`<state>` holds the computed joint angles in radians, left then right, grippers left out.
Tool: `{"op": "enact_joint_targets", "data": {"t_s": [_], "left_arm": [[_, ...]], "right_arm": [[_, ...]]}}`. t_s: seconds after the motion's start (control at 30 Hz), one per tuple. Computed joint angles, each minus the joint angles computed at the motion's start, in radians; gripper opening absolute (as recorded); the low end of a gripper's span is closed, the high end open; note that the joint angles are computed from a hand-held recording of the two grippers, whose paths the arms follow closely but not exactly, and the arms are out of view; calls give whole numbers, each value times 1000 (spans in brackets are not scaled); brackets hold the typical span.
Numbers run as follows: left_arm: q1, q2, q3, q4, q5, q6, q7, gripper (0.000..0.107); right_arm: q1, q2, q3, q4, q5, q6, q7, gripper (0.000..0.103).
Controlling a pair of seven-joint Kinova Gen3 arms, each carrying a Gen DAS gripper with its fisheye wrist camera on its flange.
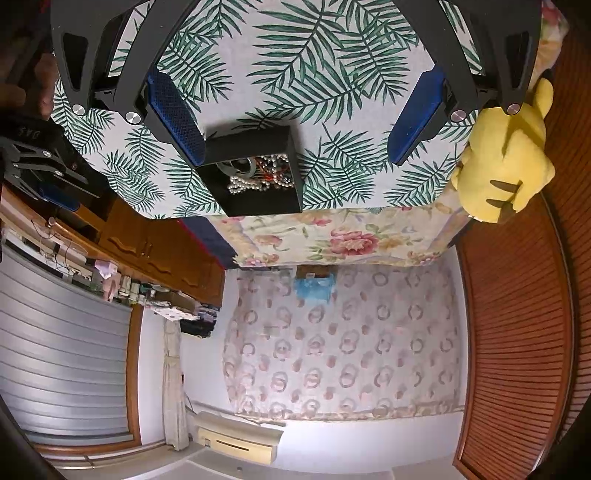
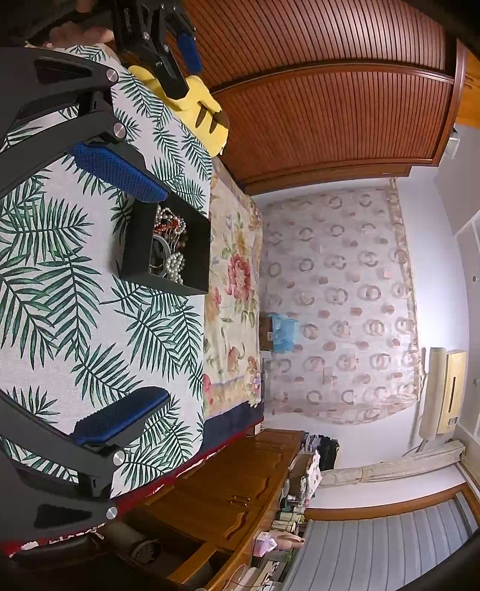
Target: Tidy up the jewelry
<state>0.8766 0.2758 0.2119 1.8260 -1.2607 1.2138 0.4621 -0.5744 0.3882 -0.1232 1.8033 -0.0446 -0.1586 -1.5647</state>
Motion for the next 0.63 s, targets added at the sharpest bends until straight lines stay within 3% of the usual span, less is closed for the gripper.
{"op": "enact_joint_targets", "data": {"t_s": [0.63], "left_arm": [[4,3,-1,-4,2,0,0,95]], "right_arm": [[4,-2,-5,5,0,-4,1,101]]}}
